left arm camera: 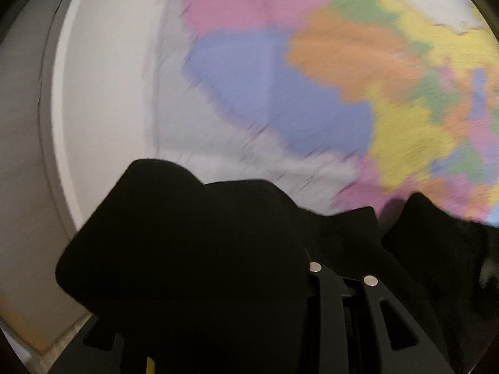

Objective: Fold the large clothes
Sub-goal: 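Grasp the black coat bundle with both tools and lift it, then carry the held coat bundle onto the mustard garment stack with both tools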

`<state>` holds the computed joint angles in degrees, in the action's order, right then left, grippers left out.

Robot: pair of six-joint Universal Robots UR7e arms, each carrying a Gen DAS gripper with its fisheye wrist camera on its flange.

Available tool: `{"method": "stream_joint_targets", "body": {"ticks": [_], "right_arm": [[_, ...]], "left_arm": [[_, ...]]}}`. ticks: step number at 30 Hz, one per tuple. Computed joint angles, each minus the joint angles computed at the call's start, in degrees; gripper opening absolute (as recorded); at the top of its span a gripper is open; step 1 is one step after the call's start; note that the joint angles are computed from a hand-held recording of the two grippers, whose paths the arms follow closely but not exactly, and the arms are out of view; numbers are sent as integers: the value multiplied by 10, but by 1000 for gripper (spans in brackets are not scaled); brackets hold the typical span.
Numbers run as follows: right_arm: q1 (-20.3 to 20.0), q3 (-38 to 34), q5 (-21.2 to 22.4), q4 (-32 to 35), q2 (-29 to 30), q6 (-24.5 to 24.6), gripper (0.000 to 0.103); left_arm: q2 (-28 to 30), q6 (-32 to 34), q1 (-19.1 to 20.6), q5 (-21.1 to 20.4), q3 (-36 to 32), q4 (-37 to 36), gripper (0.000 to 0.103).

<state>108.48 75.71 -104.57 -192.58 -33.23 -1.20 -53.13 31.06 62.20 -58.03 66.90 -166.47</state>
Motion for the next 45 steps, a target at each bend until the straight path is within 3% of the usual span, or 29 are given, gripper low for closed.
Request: {"method": "stream_joint_targets", "body": {"ticks": [3, 5, 7, 11, 15, 16, 18, 19, 21, 24, 26, 27, 28, 29, 32, 35, 37, 39, 43, 45], "right_arm": [[-27, 13, 11, 83, 20, 65, 30], [-42, 31, 17, 106, 25, 100, 32], [-51, 61, 39, 79, 17, 106, 34], [-50, 124, 60, 39, -23, 109, 51], [-52, 207, 9, -54, -62, 156, 58], [-55, 219, 0, -76, -67, 168, 57], [-69, 235, 33, -88, -82, 174, 31], [-68, 230, 34, -75, -83, 167, 26], [-42, 219, 4, -69, -84, 104, 13], [-16, 212, -34, -100, -74, 27, 12], [-17, 216, -65, -45, -76, 41, 12], [-20, 202, -81, -2, -72, 57, 14], [-26, 206, -83, 17, -72, 74, 15], [-29, 215, -78, 16, -74, 82, 20], [-23, 213, -96, 12, -76, 82, 33], [-2, 203, -147, 5, -78, 48, 38], [16, 200, -195, -31, -78, 8, 40], [21, 198, -195, -54, -85, -23, 47], [18, 117, -182, 23, -61, -47, 53], [4, 73, -154, 76, -45, -23, 52]], "left_arm": [[28, -10, 38, 46, -13, 22, 29], [45, -59, 68, 78, -26, 82, 28], [45, -93, 92, 65, -22, 106, 28], [32, -105, 104, 28, -13, 110, 29], [29, -109, 105, 13, -23, 125, 29], [30, -109, 105, 14, -25, 127, 29], [32, -108, 102, 15, -28, 129, 29], [35, -104, 101, 15, -37, 132, 29], [42, -102, 100, 14, -54, 133, 29], [52, -118, 104, 11, -74, 148, 34], [74, -89, 100, 70, -86, 150, 45], [81, -66, 96, 106, -82, 131, 63], [90, -29, 93, 140, -75, 91, 72], [87, -16, 90, 149, -65, 69, 73], [53, -31, 89, 121, -29, 53, 77], [31, 0, 79, 131, 12, -37, 80], [10, 46, 67, 127, 55, -139, 82], [-6, 70, 58, 93, 77, -172, 83], [-32, 78, 43, 8, 109, -100, 83], [-20, 92, 31, 8, 114, -83, 83]]}}
